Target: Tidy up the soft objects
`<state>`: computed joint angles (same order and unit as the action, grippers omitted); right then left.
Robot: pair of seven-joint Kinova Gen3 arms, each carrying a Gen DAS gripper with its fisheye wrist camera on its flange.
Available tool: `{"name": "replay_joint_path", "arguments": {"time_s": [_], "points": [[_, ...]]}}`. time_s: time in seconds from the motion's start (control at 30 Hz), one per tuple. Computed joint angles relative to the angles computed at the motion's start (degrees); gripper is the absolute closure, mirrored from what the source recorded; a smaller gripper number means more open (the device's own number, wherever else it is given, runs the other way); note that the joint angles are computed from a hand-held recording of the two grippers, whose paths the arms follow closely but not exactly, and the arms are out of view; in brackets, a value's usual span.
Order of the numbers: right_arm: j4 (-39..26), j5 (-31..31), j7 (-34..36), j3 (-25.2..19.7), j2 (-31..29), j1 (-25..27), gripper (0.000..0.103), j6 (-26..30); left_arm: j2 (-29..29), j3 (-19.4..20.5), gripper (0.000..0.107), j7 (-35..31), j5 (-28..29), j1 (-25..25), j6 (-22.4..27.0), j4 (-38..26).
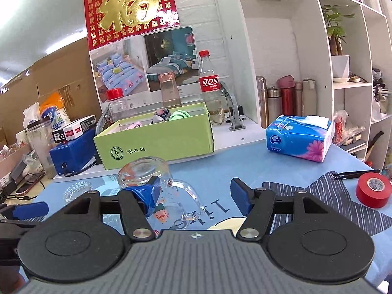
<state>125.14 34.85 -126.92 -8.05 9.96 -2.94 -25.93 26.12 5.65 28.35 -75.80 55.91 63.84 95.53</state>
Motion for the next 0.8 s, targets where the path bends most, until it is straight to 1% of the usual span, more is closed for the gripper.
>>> {"name": "replay_joint_path", "arguments": {"time_s": [0.03,0.1,0.17,0.27,0.5,0.57,0.7,0.8], "points": [[0.0,0.2,0.0,0.0,0.1,0.0,0.053,0.0,-0.7,-0.3,0.005,0.9,-0.6,0.2,-1.4,0.9],[0.0,0.8,-0.4,-0.2,0.1,0.1,0.053,0.1,-1.2,0.7,0.005,0.0,0.5,-0.9,-2.3,0.6],[0.0,0.9,-0.5,-0.2,0.1,0.1,0.053,0.1,-0.7,0.8,0.005,-2.1,1.4,-0.7,-1.4,-0.5],[0.0,1.0,-0.6,-0.2,0.2,0.1,0.053,-0.1,0.4,0.3,0.005,-3.4,2.0,0.3,0.7,-2.0],[0.6,0.2,-0.1,0.2,-0.1,-0.1,0.053,-0.7,0.2,0.0,0.005,-5.3,3.6,-0.1,-1.6,-2.2],[0.6,0.6,-0.6,0.1,-0.1,0.1,0.053,-0.7,0.2,-0.3,0.005,-5.4,3.9,0.0,-1.7,-2.2],[0.6,0.5,-0.4,0.2,-0.2,0.0,0.052,-0.4,-0.3,-0.4,0.005,-5.5,4.3,-0.2,-2.9,-1.8],[0.6,1.6,-1.2,0.0,-0.3,0.3,0.052,-0.6,-0.7,-0.4,0.005,-5.7,4.8,-0.7,-4.3,-1.4]]}}
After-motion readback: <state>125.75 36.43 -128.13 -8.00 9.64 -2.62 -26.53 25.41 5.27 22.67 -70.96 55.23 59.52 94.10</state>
